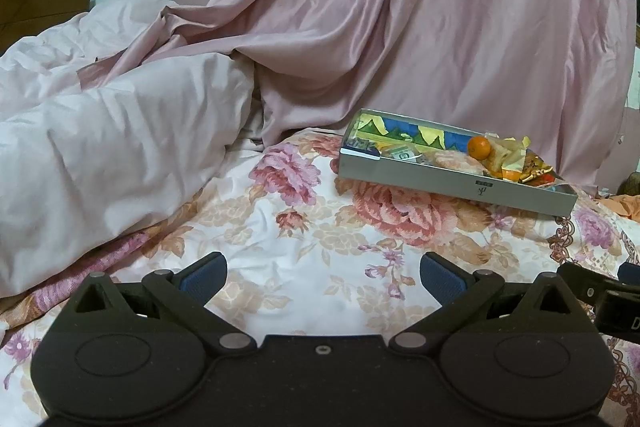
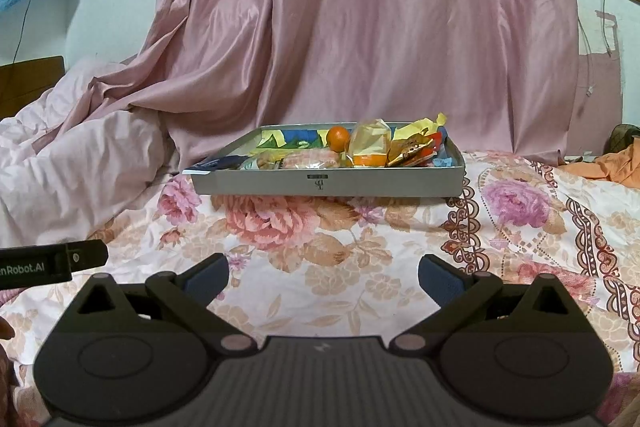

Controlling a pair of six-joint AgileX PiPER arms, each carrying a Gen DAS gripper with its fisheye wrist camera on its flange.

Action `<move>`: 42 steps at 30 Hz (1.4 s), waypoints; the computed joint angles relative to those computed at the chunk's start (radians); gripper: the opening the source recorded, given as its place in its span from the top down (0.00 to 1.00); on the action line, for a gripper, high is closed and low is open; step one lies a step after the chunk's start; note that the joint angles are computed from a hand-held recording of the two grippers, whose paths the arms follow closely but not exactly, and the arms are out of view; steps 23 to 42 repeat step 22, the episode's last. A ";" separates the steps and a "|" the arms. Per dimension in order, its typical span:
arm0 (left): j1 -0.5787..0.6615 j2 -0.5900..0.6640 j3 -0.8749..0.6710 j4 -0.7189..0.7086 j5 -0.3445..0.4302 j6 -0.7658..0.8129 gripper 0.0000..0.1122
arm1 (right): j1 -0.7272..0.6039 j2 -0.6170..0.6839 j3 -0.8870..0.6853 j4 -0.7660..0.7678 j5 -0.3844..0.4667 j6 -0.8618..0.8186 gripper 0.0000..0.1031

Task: Organize snacks

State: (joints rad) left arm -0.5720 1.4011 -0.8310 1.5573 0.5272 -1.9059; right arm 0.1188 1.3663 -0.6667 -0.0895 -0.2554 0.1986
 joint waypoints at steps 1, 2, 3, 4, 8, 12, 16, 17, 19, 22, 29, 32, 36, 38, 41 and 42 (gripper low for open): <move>-0.001 0.000 0.000 0.002 0.001 -0.001 0.09 | -0.002 0.001 -0.001 -0.014 0.000 0.012 0.00; 0.000 0.000 0.000 0.000 0.000 0.001 0.09 | -0.004 0.002 -0.002 -0.024 0.000 0.020 0.00; 0.000 0.000 0.000 0.000 0.000 0.001 0.09 | -0.004 0.002 -0.002 -0.024 0.000 0.020 0.00; -0.001 0.000 -0.001 0.000 0.001 0.001 0.09 | -0.004 0.002 -0.002 -0.021 0.001 0.018 0.00; -0.001 -0.001 0.001 0.002 0.001 0.000 0.09 | -0.003 0.003 -0.003 -0.033 0.004 0.029 0.00; -0.006 -0.001 -0.008 -0.042 0.011 0.034 0.09 | -0.004 0.005 -0.006 -0.057 0.007 0.048 0.00; -0.003 0.002 -0.015 -0.084 -0.003 0.077 0.09 | -0.005 0.006 -0.009 -0.081 0.015 0.068 0.00; -0.002 0.000 -0.009 -0.075 -0.007 0.068 0.09 | -0.006 0.007 -0.010 -0.090 0.016 0.076 0.00; -0.007 -0.003 -0.001 -0.042 -0.006 0.041 0.09 | -0.007 0.008 -0.012 -0.104 0.018 0.088 0.00; -0.023 0.002 -0.005 -0.036 0.018 0.049 0.09 | -0.010 0.010 -0.014 -0.134 0.020 0.113 0.00; -0.023 0.002 -0.005 -0.036 0.018 0.049 0.09 | -0.010 0.010 -0.014 -0.134 0.020 0.113 0.00; -0.023 0.002 -0.005 -0.036 0.018 0.049 0.09 | -0.010 0.010 -0.014 -0.134 0.020 0.113 0.00; -0.023 0.002 -0.005 -0.036 0.018 0.049 0.09 | -0.010 0.010 -0.014 -0.134 0.020 0.113 0.00; -0.023 0.002 -0.005 -0.036 0.018 0.049 0.09 | -0.010 0.010 -0.014 -0.134 0.020 0.113 0.00; -0.023 0.002 -0.005 -0.036 0.018 0.049 0.09 | -0.010 0.010 -0.014 -0.134 0.020 0.113 0.00; -0.023 0.002 -0.005 -0.036 0.018 0.049 0.09 | -0.010 0.010 -0.014 -0.134 0.020 0.113 0.00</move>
